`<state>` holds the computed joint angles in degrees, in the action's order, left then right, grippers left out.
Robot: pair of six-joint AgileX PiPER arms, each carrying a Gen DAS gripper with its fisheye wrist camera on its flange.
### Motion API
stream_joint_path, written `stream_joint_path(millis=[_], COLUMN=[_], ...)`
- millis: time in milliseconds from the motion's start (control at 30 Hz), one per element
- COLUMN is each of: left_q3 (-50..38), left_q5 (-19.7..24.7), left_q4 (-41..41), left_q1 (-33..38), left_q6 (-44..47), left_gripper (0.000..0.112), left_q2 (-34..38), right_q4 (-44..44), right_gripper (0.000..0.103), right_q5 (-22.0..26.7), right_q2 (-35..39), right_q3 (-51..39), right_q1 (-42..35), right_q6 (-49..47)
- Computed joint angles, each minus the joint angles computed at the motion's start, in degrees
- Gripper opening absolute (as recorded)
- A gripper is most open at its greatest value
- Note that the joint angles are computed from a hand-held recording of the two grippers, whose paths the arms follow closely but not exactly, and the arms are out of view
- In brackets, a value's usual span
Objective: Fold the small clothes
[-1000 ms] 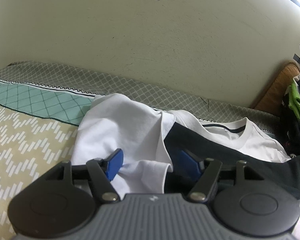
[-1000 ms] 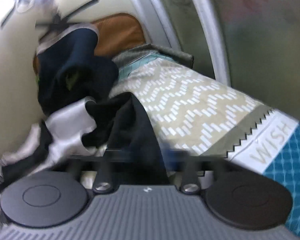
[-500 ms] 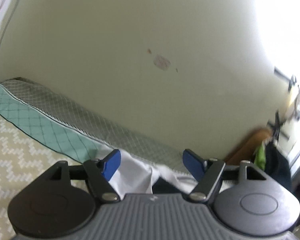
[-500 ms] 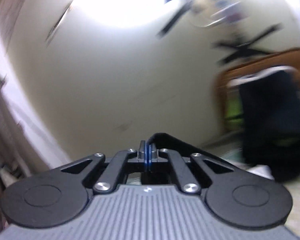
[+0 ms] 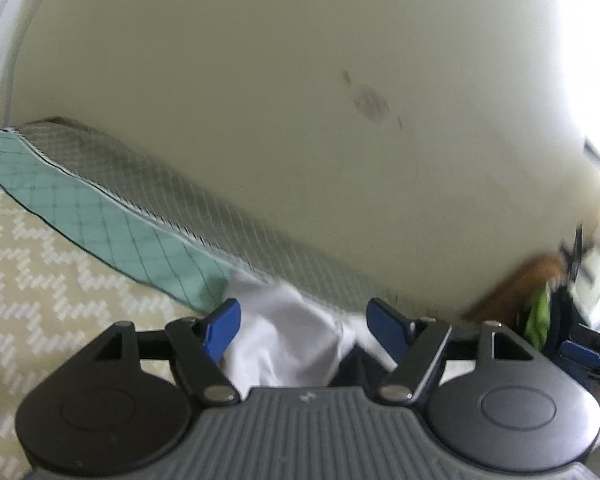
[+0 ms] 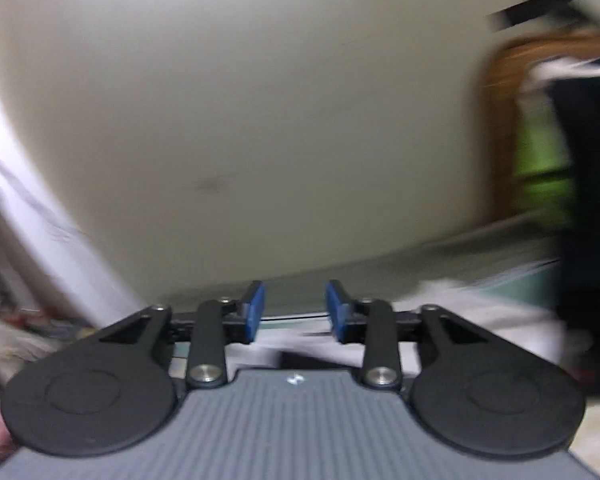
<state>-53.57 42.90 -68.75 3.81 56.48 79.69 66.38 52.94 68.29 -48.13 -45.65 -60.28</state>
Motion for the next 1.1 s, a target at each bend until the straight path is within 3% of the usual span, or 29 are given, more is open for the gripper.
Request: stream_joint_path(millis=[100,200,233,267,300,333,400,500,600,667,733,833,867,900,1033,1100], left_q3=[0.06,2.0,2.72,3.25,3.47,3.53,4.33,4.52,3.8,2.74,2.01,2.16,2.06,1.86,1.43,0.66], left_q5=[2.59,0.41,-2.18,-4.4,-7.0,-9.66,-12.74,-12.91,-14.25,-14.32,-13.4,-13.66,-12.96,-12.11,-10.65,-11.71], left_q4=[2.75,5.14,6.87,9.39,13.24,17.8,20.73,19.11,21.62,25.28,25.72,28.63,28.58,27.61,23.03,22.95], left_q1=[-2.24,-6.55,-9.07,-11.49,-14.55,-17.4,-19.41,-17.15,-15.51,-15.28,-14.66,-14.95,-14.36,-13.58,-9.86,-7.87], left_q6=[1.07,4.08,4.21,3.24,0.73,-2.98,-4.98,-5.28,-10.57,-14.85,-15.14,-18.14,-18.64,-18.41,-17.59,-19.16], left_gripper=[0.078,0.07,0.056,0.035,0.022,0.007,0.006,0.006,0.006,0.006,0.006,0.012,0.015,0.016,0.019,0.021], left_q2=[-0.07,-2.45,-2.91,-3.12,-2.65,-1.9,-1.56,-2.93,-2.5,-0.72,0.28,-1.06,-1.61,-2.14,-5.82,-6.16], right_q4=[-4.35,-5.12,-3.68,-3.2,-3.73,-4.6,0.53,12.4,14.05,9.53,3.67,10.14,12.02,12.9,3.54,-0.09], right_gripper=[0.057,0.065,0.065,0.062,0.032,0.009,0.009,0.009,0.007,0.007,0.008,0.016,0.025,0.035,0.037,0.037], right_q5=[-4.17,-9.76,-9.89,-10.08,-10.0,-10.97,-14.57,-23.59,-32.82,-37.85,-36.52,-32.12,-29.93,-27.01,-9.79,-6.04], right_q2=[0.25,2.24,4.25,6.09,7.53,7.56,7.41,7.86,11.75,15.35,16.75,11.69,8.89,5.79,-3.64,-6.23], right_q3=[3.61,6.49,6.88,6.69,6.59,6.8,7.25,6.51,4.57,3.1,2.03,4.83,6.37,7.97,10.69,12.61], right_q1=[-3.0,-2.16,-2.63,-2.29,-1.94,-0.91,1.13,6.97,13.28,16.86,16.69,13.61,11.86,9.77,0.62,0.79], right_q6=[-3.37,-4.74,-5.96,-5.98,-5.64,-4.84,-9.69,-19.38,-22.76,-20.72,-14.37,-17.87,-19.2,-20.02,-15.17,-13.48])
